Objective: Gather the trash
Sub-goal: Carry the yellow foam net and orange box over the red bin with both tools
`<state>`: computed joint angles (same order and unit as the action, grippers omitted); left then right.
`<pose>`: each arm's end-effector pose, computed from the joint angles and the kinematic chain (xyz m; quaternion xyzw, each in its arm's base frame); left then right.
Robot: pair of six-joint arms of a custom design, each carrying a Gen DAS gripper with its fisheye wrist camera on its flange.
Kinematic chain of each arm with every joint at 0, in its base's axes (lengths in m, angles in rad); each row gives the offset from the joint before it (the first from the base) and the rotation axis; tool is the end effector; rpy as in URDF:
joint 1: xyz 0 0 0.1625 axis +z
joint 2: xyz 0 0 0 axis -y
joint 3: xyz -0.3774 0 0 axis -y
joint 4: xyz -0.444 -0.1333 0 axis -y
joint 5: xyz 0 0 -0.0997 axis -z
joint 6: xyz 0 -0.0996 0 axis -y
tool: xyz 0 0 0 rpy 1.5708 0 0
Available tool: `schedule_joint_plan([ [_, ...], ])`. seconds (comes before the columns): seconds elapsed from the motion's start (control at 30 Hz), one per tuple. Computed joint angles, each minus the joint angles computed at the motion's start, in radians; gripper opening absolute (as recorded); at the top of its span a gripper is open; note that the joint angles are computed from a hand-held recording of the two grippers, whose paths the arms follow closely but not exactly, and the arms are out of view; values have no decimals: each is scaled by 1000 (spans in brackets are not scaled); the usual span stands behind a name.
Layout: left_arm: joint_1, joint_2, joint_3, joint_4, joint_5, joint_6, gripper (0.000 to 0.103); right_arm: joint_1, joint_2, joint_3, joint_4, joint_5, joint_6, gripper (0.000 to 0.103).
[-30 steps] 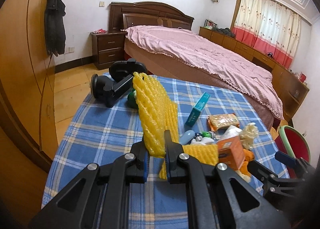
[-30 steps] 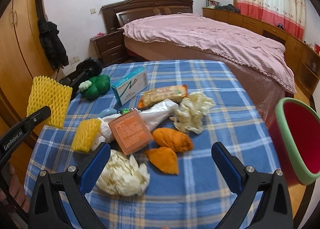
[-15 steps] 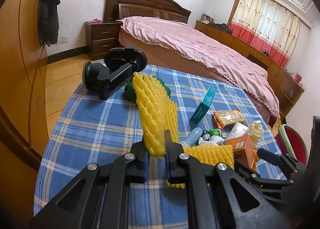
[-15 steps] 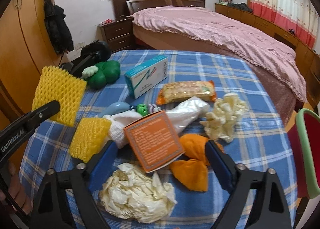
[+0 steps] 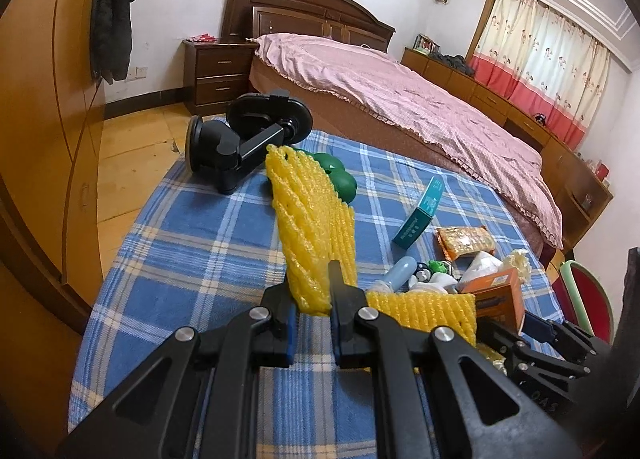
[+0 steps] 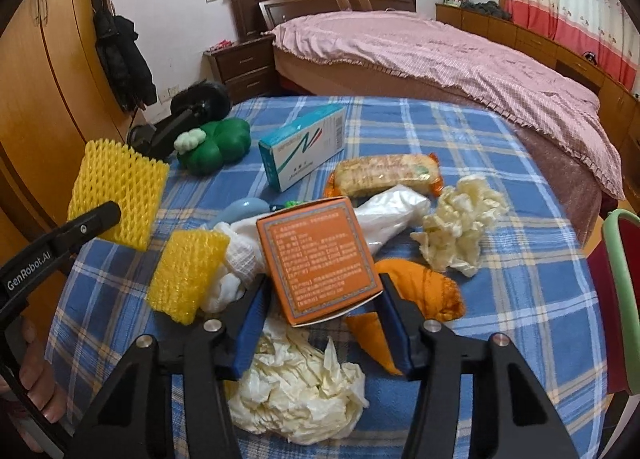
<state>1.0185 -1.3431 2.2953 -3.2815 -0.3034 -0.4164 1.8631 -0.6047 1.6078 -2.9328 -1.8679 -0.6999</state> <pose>-0.0341 -0.4906 0.2154 -0.1679 0.7617 -0.5202 0.3479 0.2945 -0.6173 -0.0514 0.4400 -0.8684 0.1434 0.1783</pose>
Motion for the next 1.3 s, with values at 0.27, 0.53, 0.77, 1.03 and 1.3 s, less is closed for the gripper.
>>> schedule_joint_plan([
  [0.27, -42, 7, 4, -22, 37, 4, 12, -12, -63, 42, -46, 54, 24, 56],
  [0.53, -90, 16, 0, -2, 47, -15, 12, -30, -131, 78, -80, 101, 57, 56],
  [0.77, -127, 26, -11, 41, 34, -45, 12, -53, -198, 123, -103, 130, 71, 56],
  [1.03, -152, 62, -48, 56, -15, -32, 12, -80, -264, 169, -135, 147, 91, 56],
  [1.3, -161, 121, -113, 68, -91, 5, 12, -116, -314, 192, -156, 157, 117, 56],
])
